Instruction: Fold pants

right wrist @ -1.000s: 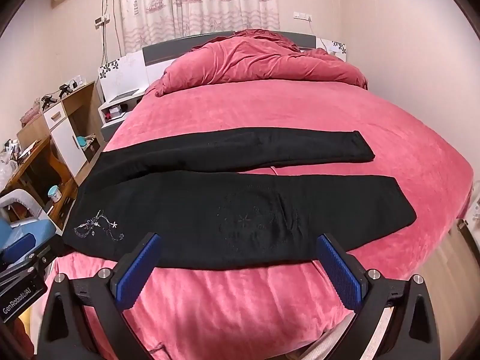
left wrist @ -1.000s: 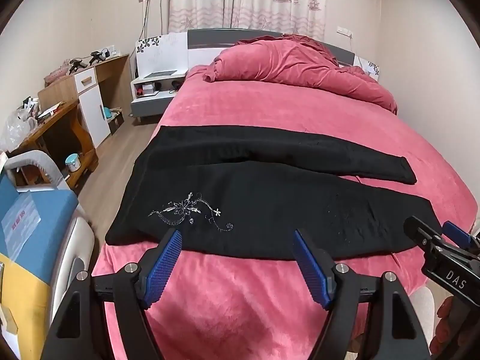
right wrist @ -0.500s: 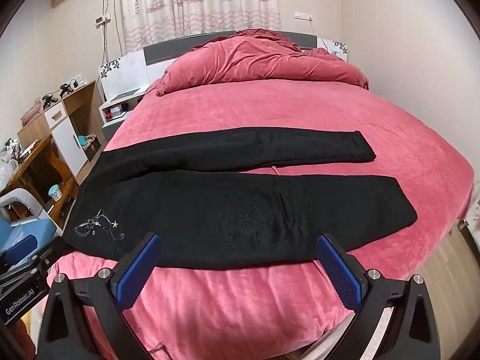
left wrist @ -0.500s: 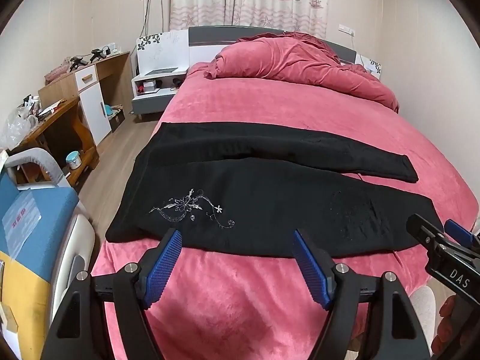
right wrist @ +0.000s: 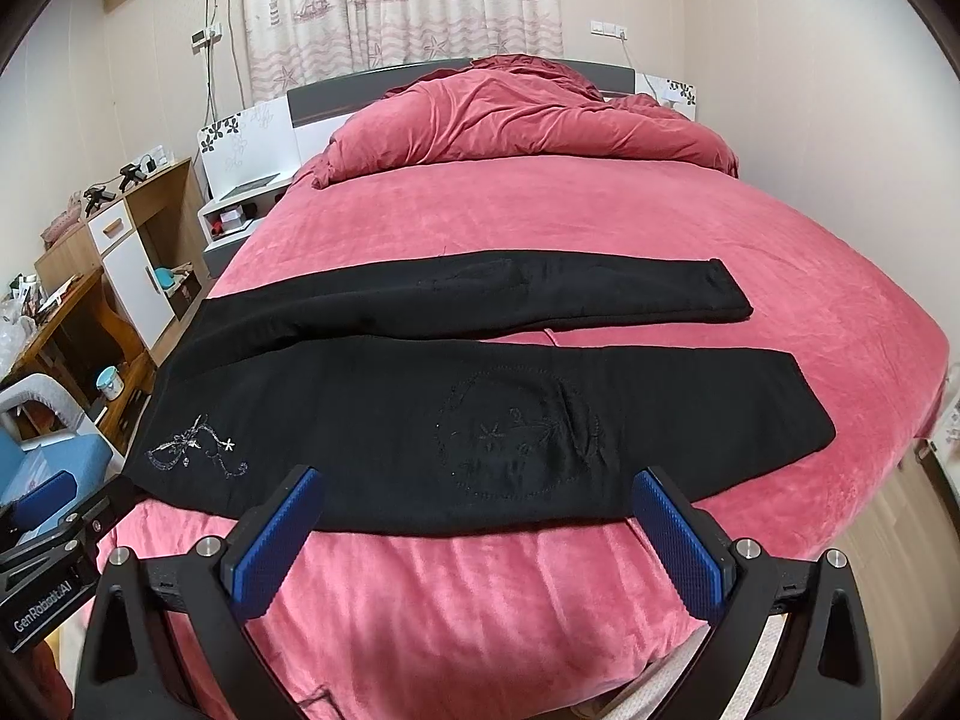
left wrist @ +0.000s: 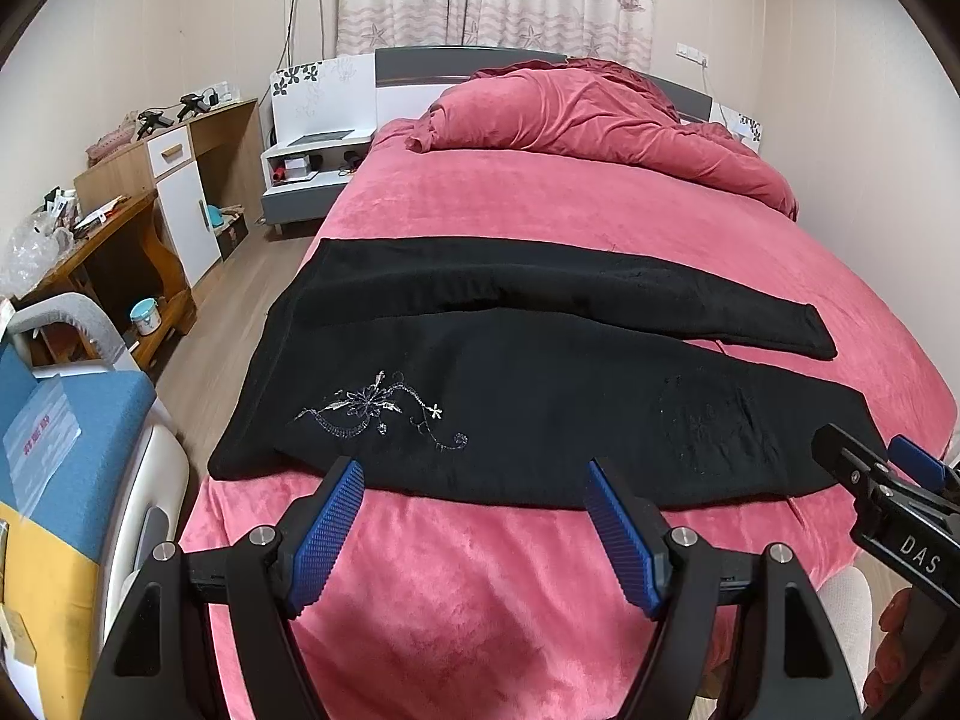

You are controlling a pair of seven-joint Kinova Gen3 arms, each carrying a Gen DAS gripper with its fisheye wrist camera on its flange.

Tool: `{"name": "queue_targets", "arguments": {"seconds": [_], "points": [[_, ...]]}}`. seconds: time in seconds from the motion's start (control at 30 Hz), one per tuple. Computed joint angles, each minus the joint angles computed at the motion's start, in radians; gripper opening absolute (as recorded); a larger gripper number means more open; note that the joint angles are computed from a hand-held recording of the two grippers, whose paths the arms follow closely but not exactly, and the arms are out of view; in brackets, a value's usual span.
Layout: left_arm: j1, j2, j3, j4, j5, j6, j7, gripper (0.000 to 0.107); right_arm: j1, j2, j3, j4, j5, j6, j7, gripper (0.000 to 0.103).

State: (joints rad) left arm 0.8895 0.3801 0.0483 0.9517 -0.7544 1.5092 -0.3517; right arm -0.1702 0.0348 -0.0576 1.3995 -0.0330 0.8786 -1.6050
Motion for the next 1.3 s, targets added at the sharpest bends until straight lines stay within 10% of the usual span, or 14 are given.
{"name": "queue_targets", "arguments": {"seconds": [1.3], "points": [[-0.025,0.0,0.004,0.006,0.041,-0.014,-0.013,0.077,0.0,0.021,0.002,-0.014,0.008,0.028,0.004,0.103]]}}
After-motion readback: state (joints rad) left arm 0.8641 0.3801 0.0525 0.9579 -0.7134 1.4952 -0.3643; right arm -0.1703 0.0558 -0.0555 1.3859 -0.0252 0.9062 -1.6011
